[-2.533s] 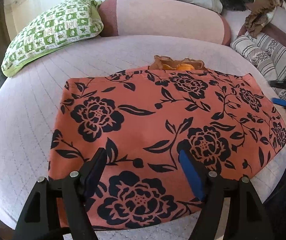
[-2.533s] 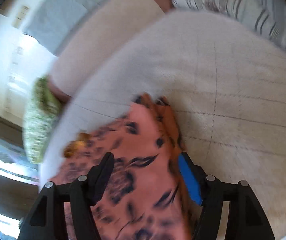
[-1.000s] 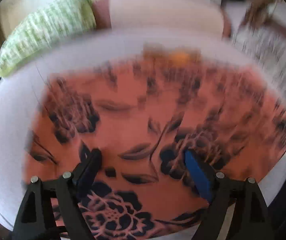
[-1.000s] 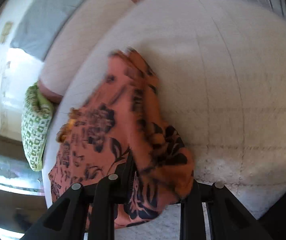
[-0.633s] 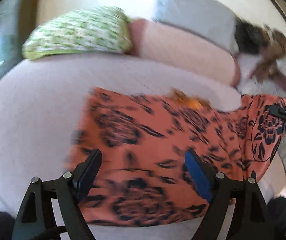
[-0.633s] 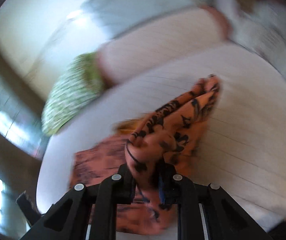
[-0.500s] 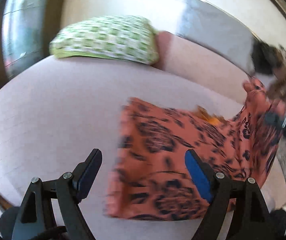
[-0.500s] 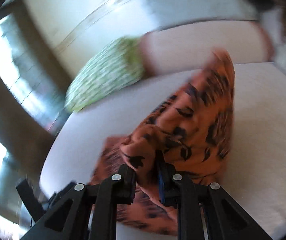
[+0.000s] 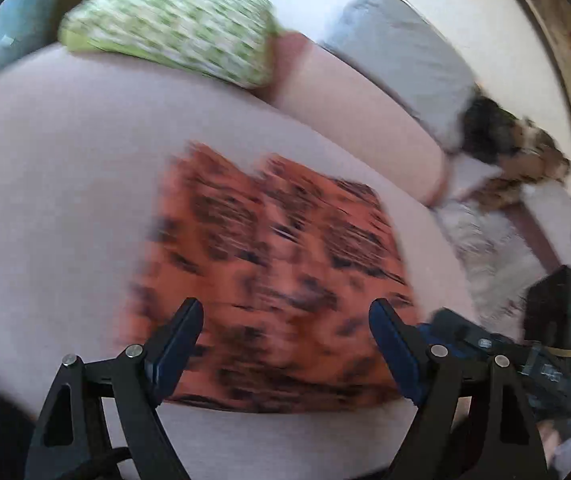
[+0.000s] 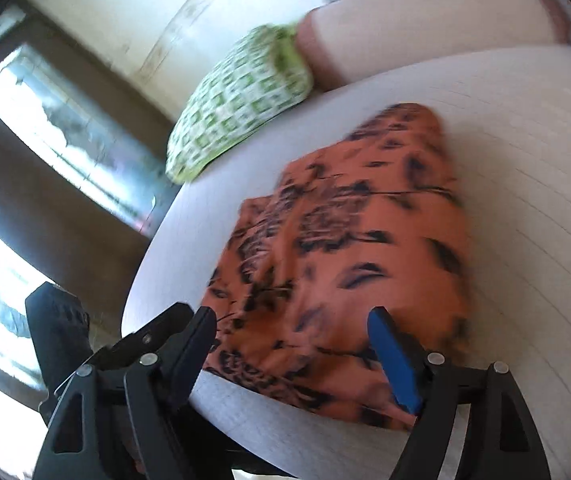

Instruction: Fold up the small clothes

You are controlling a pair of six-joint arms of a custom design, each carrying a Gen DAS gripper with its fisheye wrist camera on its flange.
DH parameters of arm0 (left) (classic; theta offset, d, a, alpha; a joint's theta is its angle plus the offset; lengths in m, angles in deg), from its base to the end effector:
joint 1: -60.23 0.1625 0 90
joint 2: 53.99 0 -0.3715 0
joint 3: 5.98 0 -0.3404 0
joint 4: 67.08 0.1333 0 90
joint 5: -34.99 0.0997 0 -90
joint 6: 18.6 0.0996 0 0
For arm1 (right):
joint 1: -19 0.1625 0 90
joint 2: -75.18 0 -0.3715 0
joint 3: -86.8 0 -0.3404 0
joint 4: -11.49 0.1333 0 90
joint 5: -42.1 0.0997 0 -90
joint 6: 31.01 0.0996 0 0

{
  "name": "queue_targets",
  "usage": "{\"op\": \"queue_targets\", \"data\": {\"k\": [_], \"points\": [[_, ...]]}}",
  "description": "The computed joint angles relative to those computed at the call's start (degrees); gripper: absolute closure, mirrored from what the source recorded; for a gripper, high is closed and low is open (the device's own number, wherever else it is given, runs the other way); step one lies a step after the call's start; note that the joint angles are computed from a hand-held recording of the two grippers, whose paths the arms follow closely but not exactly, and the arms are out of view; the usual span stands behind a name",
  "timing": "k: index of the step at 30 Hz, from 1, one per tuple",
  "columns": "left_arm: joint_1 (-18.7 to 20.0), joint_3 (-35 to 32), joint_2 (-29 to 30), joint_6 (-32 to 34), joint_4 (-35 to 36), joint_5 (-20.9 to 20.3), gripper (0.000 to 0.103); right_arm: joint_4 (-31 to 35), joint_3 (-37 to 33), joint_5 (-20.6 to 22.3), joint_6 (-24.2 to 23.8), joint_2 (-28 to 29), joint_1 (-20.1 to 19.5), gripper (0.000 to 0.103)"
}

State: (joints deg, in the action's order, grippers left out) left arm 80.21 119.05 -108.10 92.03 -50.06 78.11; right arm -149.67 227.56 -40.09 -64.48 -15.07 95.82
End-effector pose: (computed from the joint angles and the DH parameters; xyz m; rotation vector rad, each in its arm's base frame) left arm -0.1475 -0.2728 0.0701 -0.0057 2.6767 -1.1051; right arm 0.0648 -0.3674 0.2141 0.5775 -3.0108 0.5957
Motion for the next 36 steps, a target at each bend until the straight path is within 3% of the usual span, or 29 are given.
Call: {"op": "queue_targets", "data": {"k": [3, 4, 5, 6, 7, 8, 10, 11, 12, 14, 15, 16, 18, 19, 21, 24, 28, 33, 34, 36], "points": [[5.05, -3.87, 2.83, 2.78, -1.12, 5.40, 0.018, 0.98, 1.66, 2.50, -0.15, -2.69, -4.23, 0.022], [6.74, -3.98, 2.27, 3.80, -2.70, 7.35, 0.022, 1.20, 1.65, 2.69, 0.03, -2.90, -4.75, 0.022], [8.10, -4.19, 1.80, 5.05, -3.93, 9.08, 0.042, 2.63, 1.73, 3.04, -0.58, -4.27, -5.71, 0.022], [9.44, -5.63, 2.43, 6.04, -2.76, 10.23, 0.055, 2.93, 2.13, 3.36, -1.11, -4.91, -6.46, 0.022], [9.67, -6.42, 3.24, 5.92, -1.25, 10.11, 0.083, 3.26, 2.09, 3.57, -1.32, -5.10, -6.87, 0.022], [10.54, -7.38, 3.56, 6.17, 0.00, 10.47, 0.089, 2.16, 1.86, 3.31, -0.68, -3.80, -6.52, 0.022], [10.19, -6.70, 2.51, 3.79, -0.29, 11.28, 0.091, 3.07, 1.32, 3.59, -0.39, -4.08, -7.37, 0.022], [8.46, -6.44, 1.48, 2.40, 1.82, 8.93, 0.092, 3.50, 1.40, 3.80, -0.39, -4.62, -7.76, 0.022], [4.33, -6.50, 1.96, -0.09, 5.01, 4.19, 0.092, 3.27, 1.32, 3.73, 0.00, -4.62, -7.57, 0.022], [-7.42, -6.88, 5.50, -6.91, 15.74, -7.01, 0.092, 3.08, 1.16, 3.83, 0.37, -4.86, -6.93, 0.022], [-10.76, -7.07, 8.05, -10.87, 20.06, -9.91, 0.092, 3.03, 0.88, 3.55, 0.68, -4.98, -6.32, 0.022], [-12.70, -6.75, 10.39, -12.42, 22.94, -10.88, 0.092, 3.50, 0.36, 3.18, 0.88, -5.26, -5.69, 0.022], [-9.89, -5.65, 11.92, -13.85, 21.50, -7.40, 0.092, 3.78, -1.02, 1.84, 1.70, -4.81, -3.22, 0.022], [-5.15, -5.24, 11.12, -11.76, 17.62, -3.40, 0.092, 3.53, -2.01, 0.49, 2.41, -4.07, -1.20, 0.022], [0.39, -3.19, 10.26, -10.95, 12.03, 1.72, 0.092, 3.10, -5.33, -4.65, 3.82, -0.83, 4.99, 0.018], [-0.90, -0.22, 9.38, -11.68, 8.13, 0.93, 0.091, 5.63, -13.33, -17.70, 5.02, 8.38, 16.64, 0.015], [-3.35, 0.71, 11.27, -13.61, 8.59, 0.32, 0.091, 10.34, -25.10, -29.35, 7.05, 23.09, 26.89, 0.015], [-5.30, -1.11, 13.14, -14.65, 11.52, -0.39, 0.091, 19.28, -40.07, -41.54, 15.41, 40.98, 33.33, 0.015], [-5.74, -1.44, 14.03, -14.69, 12.20, -0.56, 0.091, 21.89, -42.60, -44.60, 17.26, 44.11, 33.88, 0.015], [-6.03, -1.75, 14.87, -14.83, 13.12, -1.02, 0.091, 28.52, -46.11, -46.15, 23.17, 48.01, 32.81, 0.015]]}}
